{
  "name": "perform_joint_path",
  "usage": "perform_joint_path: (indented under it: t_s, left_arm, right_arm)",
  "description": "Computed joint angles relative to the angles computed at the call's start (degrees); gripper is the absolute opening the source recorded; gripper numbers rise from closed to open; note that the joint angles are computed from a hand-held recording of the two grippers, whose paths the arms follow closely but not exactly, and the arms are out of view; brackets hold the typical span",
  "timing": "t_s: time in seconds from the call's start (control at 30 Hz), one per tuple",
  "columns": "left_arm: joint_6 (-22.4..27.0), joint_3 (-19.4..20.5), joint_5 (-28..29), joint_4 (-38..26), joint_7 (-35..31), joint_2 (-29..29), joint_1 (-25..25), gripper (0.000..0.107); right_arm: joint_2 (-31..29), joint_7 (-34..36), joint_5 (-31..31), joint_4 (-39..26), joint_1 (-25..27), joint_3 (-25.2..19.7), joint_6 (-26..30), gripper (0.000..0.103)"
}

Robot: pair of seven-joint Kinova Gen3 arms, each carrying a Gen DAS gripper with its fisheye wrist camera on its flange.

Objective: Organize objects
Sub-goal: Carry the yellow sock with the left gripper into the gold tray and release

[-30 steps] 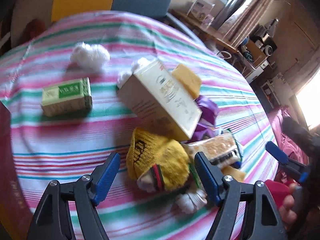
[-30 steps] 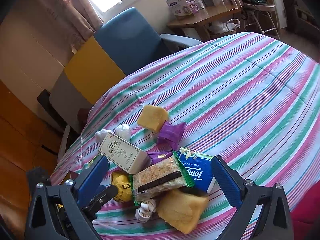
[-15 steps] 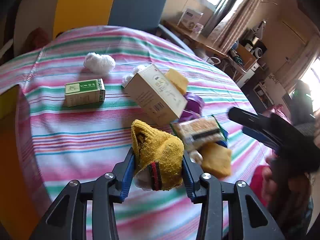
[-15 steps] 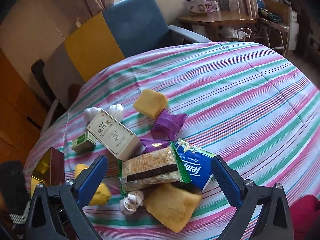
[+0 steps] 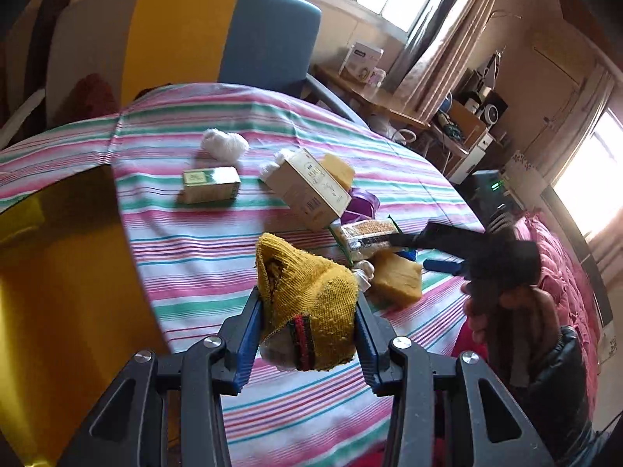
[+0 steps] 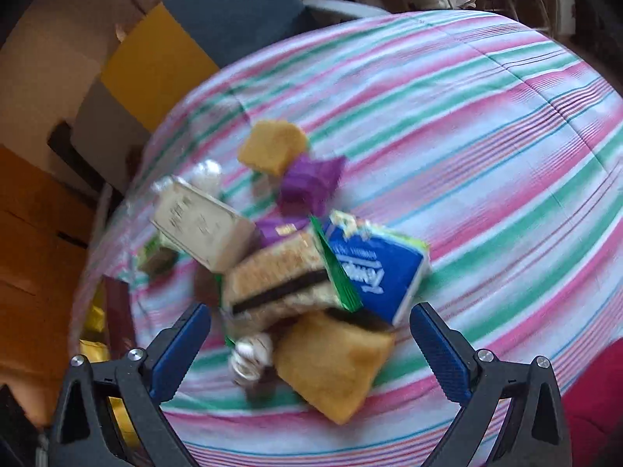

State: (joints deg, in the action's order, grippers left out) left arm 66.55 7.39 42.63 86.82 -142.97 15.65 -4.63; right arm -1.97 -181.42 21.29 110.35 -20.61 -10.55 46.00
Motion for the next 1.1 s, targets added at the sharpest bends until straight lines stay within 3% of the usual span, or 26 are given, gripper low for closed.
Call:
perform_joint_path:
  t_s: [0.07,0.17,0.23,0.3,0.4,0.6,0.73,0.93,0.97,1.07,1.1]
  left_arm:
    - [0.63,-0.35,0.71,0.21,-0.74,-0.39,-1.06,0.044]
    - [1.64,-1.16,1.39,0.5,-1.65,-0.89,-2.6,0.044]
    - [2.14,-1.82,1.57,0.48,-1.94,-0.96,-3.6,0.044]
    - [2.56,-2.41,1.68,0.48,-2.05,-1.03,-4.61,0.044]
    - [2.75,-3.36,1.35,0.32,-2.31,-0.76,-6.25,0.044]
    - [1.45,-5.13,-0.39,0.3,-1.24,0.14,-9.61,0.044]
    - [0.52,-5.7,-1.18,-0.16,0.53,1.35,-11.82,0.044]
    - [-0.66,-5.41,-1.54,-0.87,1.65,2.74,-14.11,0.044]
    - [-0.98,-5.35,-1.72,-1.07,1.73,2.93,-14.32,0.044]
    - [-3.04,-5.28,-2.53,-1.92,1.94,3.34,-14.57,0.044]
    - [-4.09,-5.32,-2.75,-2.52,2.64,3.67,-14.52,0.044]
  right_arm:
    - [1.94,4.66,-3.15,-1.79,0.19,-0.11,1.14,0.103]
    - [4.17,11.65,-6.61,-2.82,6.38,-6.3,-1.06,0.103]
    - [4.53,16.31,-9.68,-3.04,8.3,-7.98,-4.14,0.102]
    - [4.91,20.97,-12.31,-3.49,6.19,-5.74,-5.18,0.099]
    - [7.02,24.62,-12.96,-6.11,-0.86,1.08,-1.52,0.098]
    - [10.0,20.38,-3.06,-11.3,-7.26,3.04,8.54,0.096]
    - [13.25,21.79,1.17,-15.14,-10.1,2.78,14.62,0.103]
    - [17.51,24.14,4.27,-18.7,-13.01,3.82,20.5,0.103]
    - [17.88,24.52,4.63,-18.9,-13.34,4.01,20.96,0.099]
    - [18.43,26.77,4.14,-19.23,-13.18,4.04,21.71,0.063]
    - [18.19,27.04,4.23,-18.86,-13.6,4.32,21.77,0.061]
